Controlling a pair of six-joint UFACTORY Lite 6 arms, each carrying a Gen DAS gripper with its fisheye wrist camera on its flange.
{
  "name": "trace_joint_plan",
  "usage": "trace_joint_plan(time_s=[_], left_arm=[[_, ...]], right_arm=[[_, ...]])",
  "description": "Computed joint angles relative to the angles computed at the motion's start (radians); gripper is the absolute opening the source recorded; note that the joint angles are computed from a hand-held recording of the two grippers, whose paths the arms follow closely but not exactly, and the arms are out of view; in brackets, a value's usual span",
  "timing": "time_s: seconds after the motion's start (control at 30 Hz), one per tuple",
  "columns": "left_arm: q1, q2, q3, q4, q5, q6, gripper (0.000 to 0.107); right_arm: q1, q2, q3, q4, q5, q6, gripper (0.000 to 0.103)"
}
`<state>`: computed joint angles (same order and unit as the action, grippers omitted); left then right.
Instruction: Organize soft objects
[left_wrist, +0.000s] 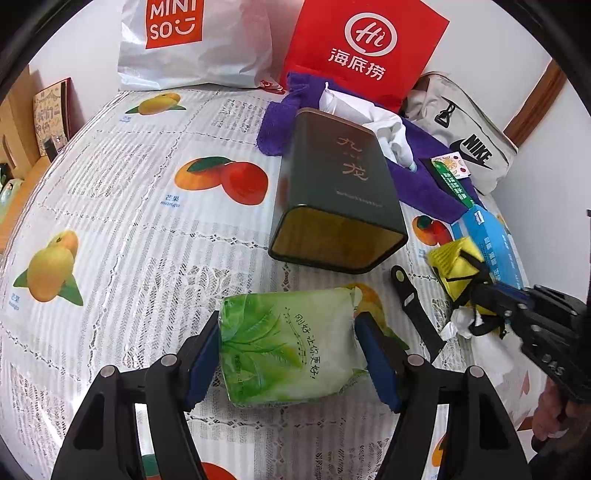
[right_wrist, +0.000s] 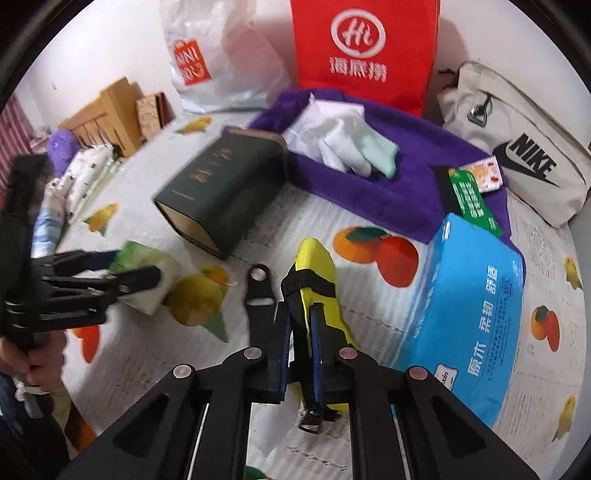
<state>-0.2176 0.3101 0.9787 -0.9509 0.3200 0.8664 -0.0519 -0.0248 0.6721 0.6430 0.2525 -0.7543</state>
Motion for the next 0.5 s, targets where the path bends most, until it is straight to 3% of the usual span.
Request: trace_joint_plan(time_s=[0.1,0.23,0.37,0.5], left_arm=[[-0.003,-0.004,0.003,0.023,0.0,-0.017,0.069],[-0.006,0.007,0.02,0.061,0.004,-0.059,0.069],[-0.012,0.018,0.038,0.117,0.007,-0.118,0.069],[-0.021,0.027,0.049,0.141,0.007,-0.152,0.069]], right_arm=[[-0.01,0.035,0.016,0.059,0.002,-0.046,0.016],[0.01,0.092,0.045,-0.121,-0.042,0.143,0.02],[-0.067,0.079,0.063,0.11,0.018,-0.083,0.015],[-0.202,0.1,0.095,0.31,0.178,-0.287,0.015]])
